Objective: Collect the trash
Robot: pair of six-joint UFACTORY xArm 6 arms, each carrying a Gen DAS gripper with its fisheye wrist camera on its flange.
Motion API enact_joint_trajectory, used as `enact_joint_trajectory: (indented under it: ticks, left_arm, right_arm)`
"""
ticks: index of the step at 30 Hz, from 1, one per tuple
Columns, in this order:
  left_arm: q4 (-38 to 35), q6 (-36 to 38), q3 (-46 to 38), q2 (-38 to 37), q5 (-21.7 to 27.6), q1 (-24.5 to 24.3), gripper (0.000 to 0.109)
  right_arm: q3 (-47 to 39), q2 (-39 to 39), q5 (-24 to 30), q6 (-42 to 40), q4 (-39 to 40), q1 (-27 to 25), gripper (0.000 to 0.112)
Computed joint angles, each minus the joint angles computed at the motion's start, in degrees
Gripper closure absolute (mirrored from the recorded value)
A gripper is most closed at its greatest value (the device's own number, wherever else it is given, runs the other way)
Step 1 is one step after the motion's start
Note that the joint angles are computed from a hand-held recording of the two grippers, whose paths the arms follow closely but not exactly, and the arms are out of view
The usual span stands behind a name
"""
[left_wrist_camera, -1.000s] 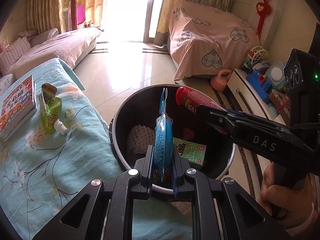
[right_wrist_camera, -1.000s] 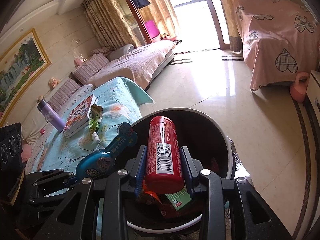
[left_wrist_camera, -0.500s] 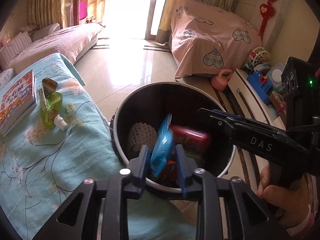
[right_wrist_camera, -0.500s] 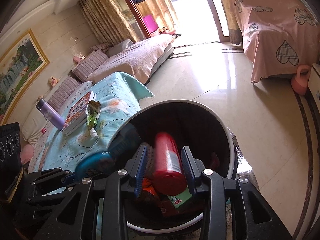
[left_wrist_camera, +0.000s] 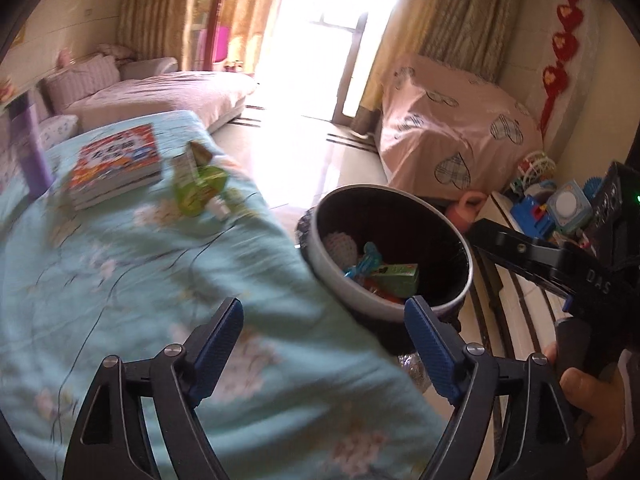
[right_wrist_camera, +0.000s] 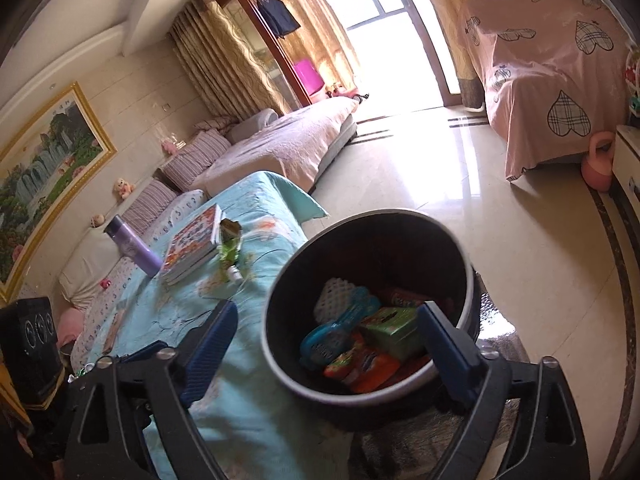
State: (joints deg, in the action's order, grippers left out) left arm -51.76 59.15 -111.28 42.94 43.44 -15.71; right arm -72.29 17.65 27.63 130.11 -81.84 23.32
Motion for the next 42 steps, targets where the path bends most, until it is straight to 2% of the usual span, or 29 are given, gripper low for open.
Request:
enact_joint_trajectory:
  ticks: [10, 13, 16, 17, 21, 25, 28, 31, 39, 42]
  left_arm:
    - [-14.4, 15.1, 21.3, -14.4, -3.9, 7.2, 0.024]
    - [-20.5, 22.1, 26.7, -19.2, -5.8, 8.6, 0.02]
    - [-30.6, 32.3, 32.4, -24.2, -8.7, 9.8, 0.006]
    - [-33.9, 35.4, 33.9, -25.3, -9.7, 10.1, 0.006]
    - [-45.1, 47.4, 40.1, -29.7, -14.1, 10.6, 0.006]
    - [-55.7, 58.1, 43.3, -31.3, -16.7, 10.8, 0.006]
    - [-59.7, 61.9, 45.1, -31.9, -16.8, 11.1, 0.006]
    - [-65.8, 68.0, 45.0, -31.2, -19.5, 9.6, 0.006]
    - [-75.3, 76.7, 43.1, -29.3, -22.1, 7.9, 0.006]
    - [-75.9, 77.2, 43.4, -29.5, -22.0, 7.8, 0.006]
  right_arm:
    - [-4.6, 3.6, 9.7, -0.7, 0.1, 10.6, 0.012]
    - [-6.9, 3.8, 15.0, -5.1, 0.9, 13.5, 0.012]
    - [-8.6, 3.5, 22.9, -5.7, -2.9, 17.5, 0.009]
    - [-9.4, 3.8, 26.2, -6.1, -3.6, 18.9, 0.009]
    - [-10.9, 5.5, 32.9, -6.4, -4.9, 21.7, 0.009]
    - [-13.0, 8.7, 34.1, -7.1, -4.1, 22.4, 0.009]
    - [-13.9, 10.5, 34.9, -6.8, -3.8, 22.8, 0.009]
    - [-14.7, 12.1, 35.2, -6.2, -3.8, 22.9, 0.009]
    - [-14.6, 13.6, 35.7, -4.9, -3.7, 22.8, 0.009]
    - [-14.6, 13.8, 35.8, -4.3, -3.6, 22.8, 0.009]
